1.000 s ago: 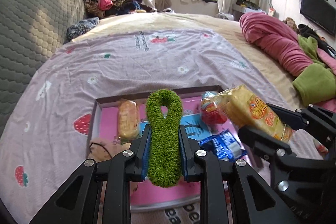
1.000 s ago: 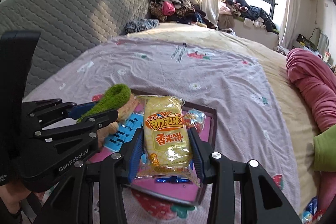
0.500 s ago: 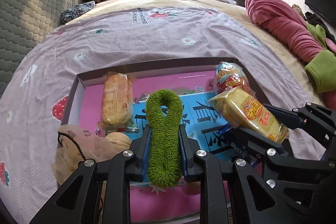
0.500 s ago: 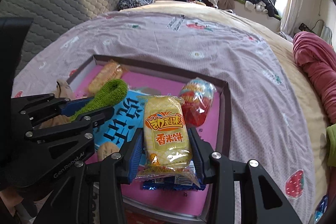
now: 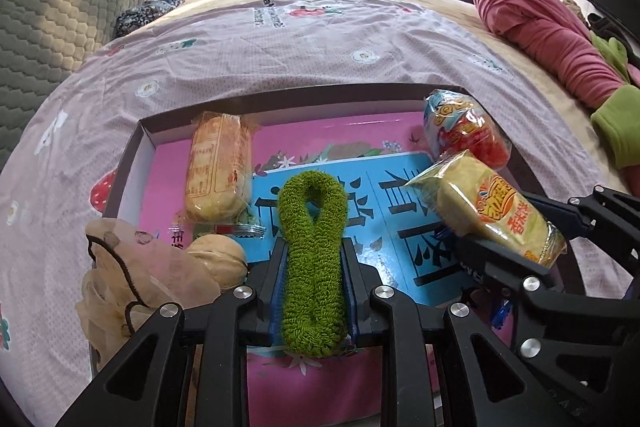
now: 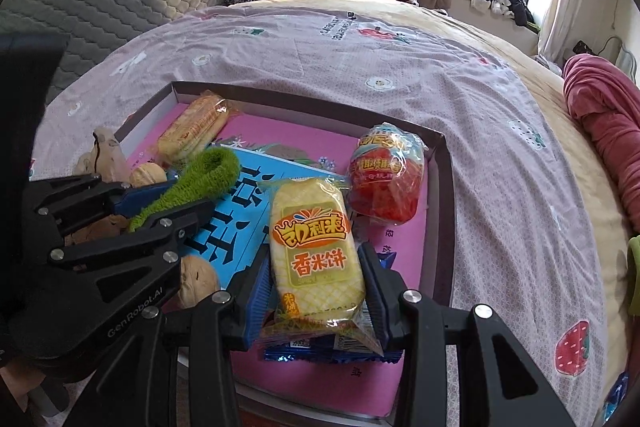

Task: Organize objects
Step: 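Carry the green ring in left tool while right tool carries the yellow packet over the tray, then open left tool to drop the green ring in the tray while right tool releases the yellow packet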

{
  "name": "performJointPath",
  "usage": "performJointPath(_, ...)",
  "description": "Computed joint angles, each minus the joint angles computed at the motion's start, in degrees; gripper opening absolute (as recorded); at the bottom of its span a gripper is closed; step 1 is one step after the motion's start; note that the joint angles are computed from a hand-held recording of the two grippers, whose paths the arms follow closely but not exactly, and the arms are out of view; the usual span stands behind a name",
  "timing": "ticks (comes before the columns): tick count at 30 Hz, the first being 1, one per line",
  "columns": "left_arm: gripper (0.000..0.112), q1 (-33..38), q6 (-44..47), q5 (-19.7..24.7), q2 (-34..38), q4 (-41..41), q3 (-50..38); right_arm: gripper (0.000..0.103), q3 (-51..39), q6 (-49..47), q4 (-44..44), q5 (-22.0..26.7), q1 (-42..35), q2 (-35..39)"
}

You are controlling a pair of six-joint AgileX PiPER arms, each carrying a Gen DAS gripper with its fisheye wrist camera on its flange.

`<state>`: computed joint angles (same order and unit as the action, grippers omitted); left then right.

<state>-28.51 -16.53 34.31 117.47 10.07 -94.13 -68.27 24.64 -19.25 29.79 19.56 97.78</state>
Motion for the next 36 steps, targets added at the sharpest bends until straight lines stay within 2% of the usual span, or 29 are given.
performJointPath(10, 0.035, 0.06, -2.22, -0.25, 0.12, 2.46, 0.79, 0.043, 0.28, 0.19, -0.15, -0.5, -0.37, 0.05)
performJointPath(13, 0.048, 0.1, -1.52, 0.06, 0.28, 1.81, 0.63, 0.043, 0.22, 0.43, -0.38, -0.42, -0.31, 0.12)
performJointPath(15, 0.051, 0.06, -1.79, -0.44, -0.28, 2.34, 1.34, 0.043, 0.28, 0.51, -0.47, -0.43, -0.35, 0.06)
performJointPath(19, 0.057, 0.31, -1.46, -1.08, -1.46, 2.04, 2.63, 0.055, 0.67, 1.92, -1.55, -0.68, -0.34, -0.46)
performJointPath(23, 0.065, 0.3, -2.0, -1.26, -2.68, 2.77, 3.58, 0.058, 1.14, 1.58, -1.28, -0.91, -0.75, -1.47)
performJointPath(27, 0.07, 0.07, -3.57, -0.75, -3.87, 4.13, 4.14, 0.067, 1.86, 0.93, -0.31, -0.69, -1.28, -2.86)
performJointPath(29, 0.074, -0.23, -4.59, -0.82, -4.52, 5.0, 4.65, 0.069, 2.36, 1.11, -0.12, -0.55, -1.39, -3.66)
performJointPath(36, 0.081, -0.7, -5.05, -0.17, -5.74, 5.61, 4.91, 0.078, 3.51, 0.33, 0.98, 0.0, -2.06, -5.89)
